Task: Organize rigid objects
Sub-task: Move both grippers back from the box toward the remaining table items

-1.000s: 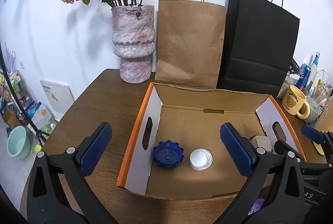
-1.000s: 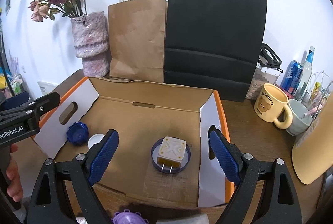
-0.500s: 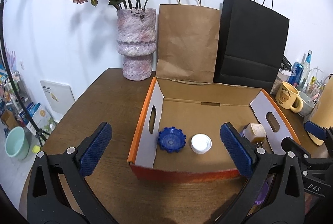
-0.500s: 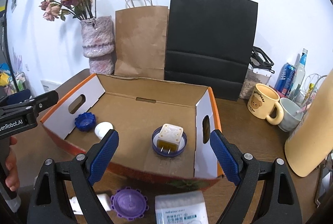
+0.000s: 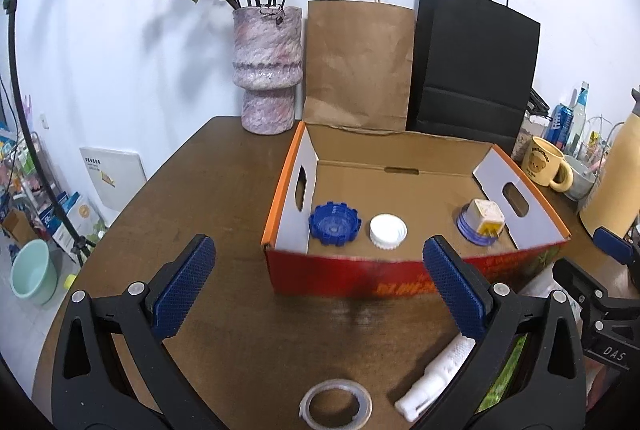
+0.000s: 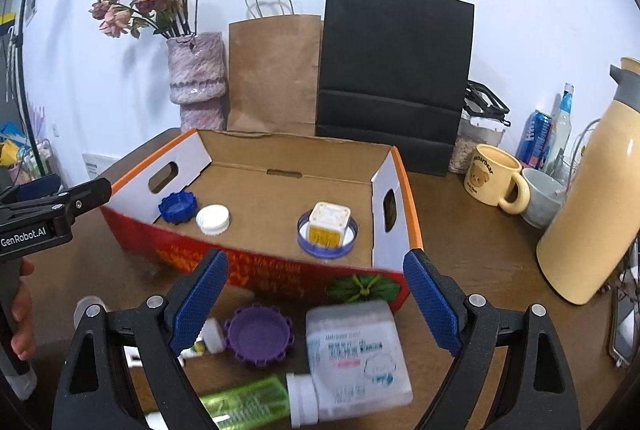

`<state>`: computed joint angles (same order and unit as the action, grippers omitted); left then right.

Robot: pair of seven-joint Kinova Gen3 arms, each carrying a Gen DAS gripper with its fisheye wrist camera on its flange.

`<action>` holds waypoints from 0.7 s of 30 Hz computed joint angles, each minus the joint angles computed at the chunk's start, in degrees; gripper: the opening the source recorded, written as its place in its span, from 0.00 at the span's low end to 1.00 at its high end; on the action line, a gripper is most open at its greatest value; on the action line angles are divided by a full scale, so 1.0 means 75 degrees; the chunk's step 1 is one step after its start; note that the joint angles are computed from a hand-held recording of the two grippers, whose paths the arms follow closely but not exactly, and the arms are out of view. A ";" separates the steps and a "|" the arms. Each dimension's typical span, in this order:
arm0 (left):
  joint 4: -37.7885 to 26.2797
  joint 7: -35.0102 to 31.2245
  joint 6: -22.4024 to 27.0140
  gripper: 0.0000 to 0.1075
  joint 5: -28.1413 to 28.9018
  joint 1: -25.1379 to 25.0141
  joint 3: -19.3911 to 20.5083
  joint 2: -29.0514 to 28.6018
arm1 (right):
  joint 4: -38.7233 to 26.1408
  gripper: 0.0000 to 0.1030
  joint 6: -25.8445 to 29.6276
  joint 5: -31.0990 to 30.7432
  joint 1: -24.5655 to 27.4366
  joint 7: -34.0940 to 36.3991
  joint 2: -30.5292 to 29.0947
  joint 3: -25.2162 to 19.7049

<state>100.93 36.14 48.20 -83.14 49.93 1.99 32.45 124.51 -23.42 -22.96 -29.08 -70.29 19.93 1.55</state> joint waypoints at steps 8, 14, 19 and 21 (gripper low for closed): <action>0.0394 0.0290 0.0085 0.96 -0.0065 0.0133 0.0194 -0.0147 | 0.0585 0.90 -0.0310 -0.0029 0.0029 -0.0071 -0.0198 -0.0182; 0.0652 0.0407 0.0093 0.96 -0.0026 0.0231 0.0343 -0.0185 | 0.0937 0.90 -0.0450 -0.0080 0.0008 -0.0094 -0.0261 -0.0243; 0.0874 0.0541 0.0099 0.96 0.0023 0.0297 0.0434 -0.0228 | 0.1189 0.90 -0.0552 -0.0065 0.0031 -0.0168 -0.0299 -0.0336; 0.0936 0.0553 0.0180 0.96 0.0051 0.0355 0.0460 -0.0228 | 0.1288 0.90 -0.0540 -0.0065 0.0027 -0.0181 -0.0294 -0.0350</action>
